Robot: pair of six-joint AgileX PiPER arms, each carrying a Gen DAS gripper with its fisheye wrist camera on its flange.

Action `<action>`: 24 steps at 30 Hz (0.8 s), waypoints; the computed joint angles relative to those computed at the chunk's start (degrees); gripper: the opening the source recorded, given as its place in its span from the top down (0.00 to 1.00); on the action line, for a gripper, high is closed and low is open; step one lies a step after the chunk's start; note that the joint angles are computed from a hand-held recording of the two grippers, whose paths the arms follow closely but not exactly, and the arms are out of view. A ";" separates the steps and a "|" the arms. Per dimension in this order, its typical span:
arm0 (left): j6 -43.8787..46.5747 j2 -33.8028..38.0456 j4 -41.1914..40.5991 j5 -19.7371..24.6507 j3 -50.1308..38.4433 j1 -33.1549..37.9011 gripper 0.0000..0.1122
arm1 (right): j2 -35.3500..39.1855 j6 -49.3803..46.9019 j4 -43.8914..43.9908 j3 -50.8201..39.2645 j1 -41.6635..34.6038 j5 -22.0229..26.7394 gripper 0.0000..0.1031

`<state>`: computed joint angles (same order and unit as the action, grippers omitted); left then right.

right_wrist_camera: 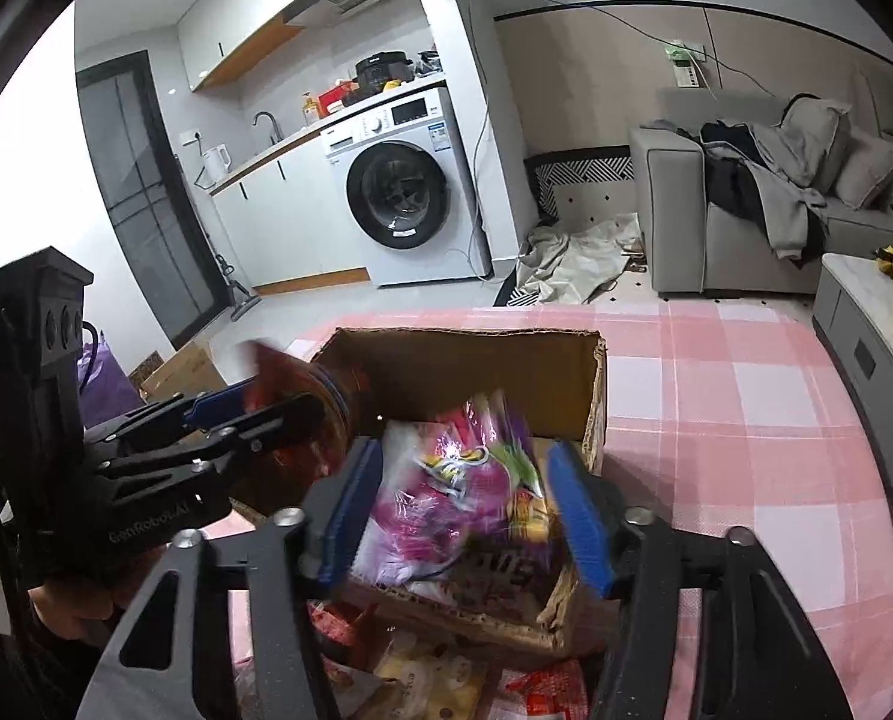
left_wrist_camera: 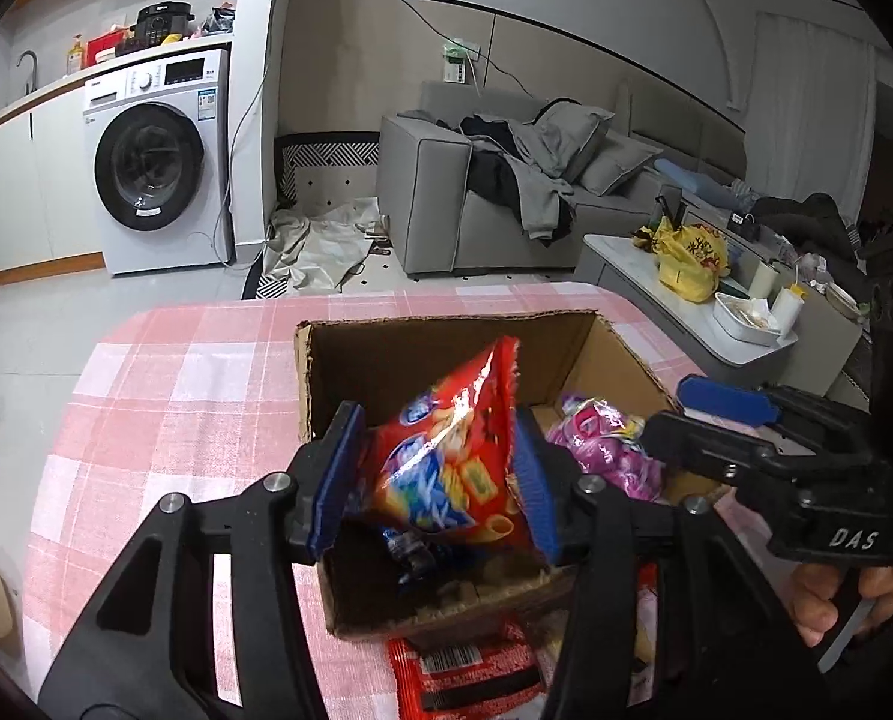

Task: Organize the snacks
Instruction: 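Lift both bags into the cardboard box and open both tools, then grasp the red wafer pack with the right tool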

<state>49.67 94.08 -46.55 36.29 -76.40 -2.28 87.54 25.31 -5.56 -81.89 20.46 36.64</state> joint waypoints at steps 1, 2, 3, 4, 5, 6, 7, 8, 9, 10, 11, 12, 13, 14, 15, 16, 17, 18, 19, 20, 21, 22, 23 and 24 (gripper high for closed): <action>-0.51 -0.72 0.37 0.70 0.43 0.16 0.53 | -0.59 -0.02 0.02 0.41 -0.09 0.30 0.28; -1.10 -1.10 0.92 0.94 0.74 0.24 0.44 | -1.21 -0.09 0.24 0.77 -0.36 0.90 0.25; -0.80 -2.04 0.75 0.53 1.80 0.41 0.33 | -1.95 -0.59 0.84 1.22 -0.71 1.50 0.15; -0.03 -3.15 0.05 0.42 2.81 0.77 0.27 | -3.55 0.61 -0.11 2.65 -0.74 1.39 0.08; 0.82 -4.17 -0.76 0.43 3.84 1.17 0.25 | -4.92 1.99 -1.31 3.89 -0.56 1.19 0.04; 1.51 -5.42 -1.35 0.45 5.15 1.68 0.22 | -6.36 2.43 -1.91 5.08 -0.59 1.25 0.01; 0.60 -6.84 -0.25 0.16 6.43 1.88 0.19 | -7.45 2.73 -2.41 5.84 -0.60 2.07 0.01; -0.44 -8.29 0.99 -0.43 7.83 1.86 0.09 | -8.44 3.97 -3.71 6.36 -0.39 3.48 0.01; -0.45 -9.53 1.43 -1.09 9.33 1.93 0.09 | -9.45 5.96 -5.61 7.05 0.03 4.59 0.00; 0.62 -10.74 1.18 -0.41 10.52 2.85 0.09 | -10.93 8.34 -7.64 8.34 0.53 5.34 0.00; 1.26 -11.74 1.14 0.07 11.61 3.27 0.09 | -12.09 8.55 -7.58 9.45 0.49 5.41 0.00; 2.51 -12.97 0.54 0.86 12.96 3.97 0.09 | -13.33 8.03 -6.81 10.54 0.25 5.58 0.00; 3.68 -14.43 0.05 1.25 14.67 4.65 0.09 | -14.67 8.97 -7.35 11.84 0.39 5.72 0.00; 4.39 -15.85 -0.06 1.51 16.30 5.19 0.09 | -16.09 10.50 -8.54 13.37 0.85 5.70 0.00; 4.29 -17.18 0.50 2.03 17.64 5.52 0.09 | -17.40 11.92 -9.48 14.74 1.31 5.94 0.00; 4.86 -18.31 0.74 3.48 18.73 6.49 0.09 | -18.40 12.72 -9.74 15.79 1.58 6.01 0.00; 6.15 -19.44 0.04 4.91 19.97 7.50 0.09 | -19.39 13.03 -9.52 16.80 1.74 6.01 0.00; 7.79 -20.92 -1.12 6.17 21.62 8.68 0.09 | -20.37 13.47 -9.51 17.94 2.04 5.87 0.00; 8.84 -22.78 -1.81 7.26 23.62 9.63 0.09 | -21.16 13.85 -9.61 18.97 2.39 5.98 0.00; 9.78 -23.90 -2.38 8.50 24.81 10.71 0.09 | -21.60 14.53 -10.19 19.66 2.83 6.33 0.00; 10.24 -24.80 -2.44 9.32 25.66 11.32 0.09 | -22.12 15.97 -11.46 20.49 3.53 6.64 0.00; 10.80 -25.98 -2.45 10.05 26.63 12.00 0.09 | -22.23 17.23 -12.39 20.96 4.36 6.82 0.00; 11.64 -27.00 -2.80 10.30 27.77 12.66 0.09 | -22.46 17.07 -12.05 21.34 4.57 7.08 0.00; 12.09 -28.23 -2.65 10.72 29.09 13.50 0.09 | -22.20 17.28 -12.06 21.24 5.02 7.29 0.00</action>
<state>61.76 65.85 -49.21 47.02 -47.31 11.23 65.33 42.59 -17.63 -60.65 25.48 43.92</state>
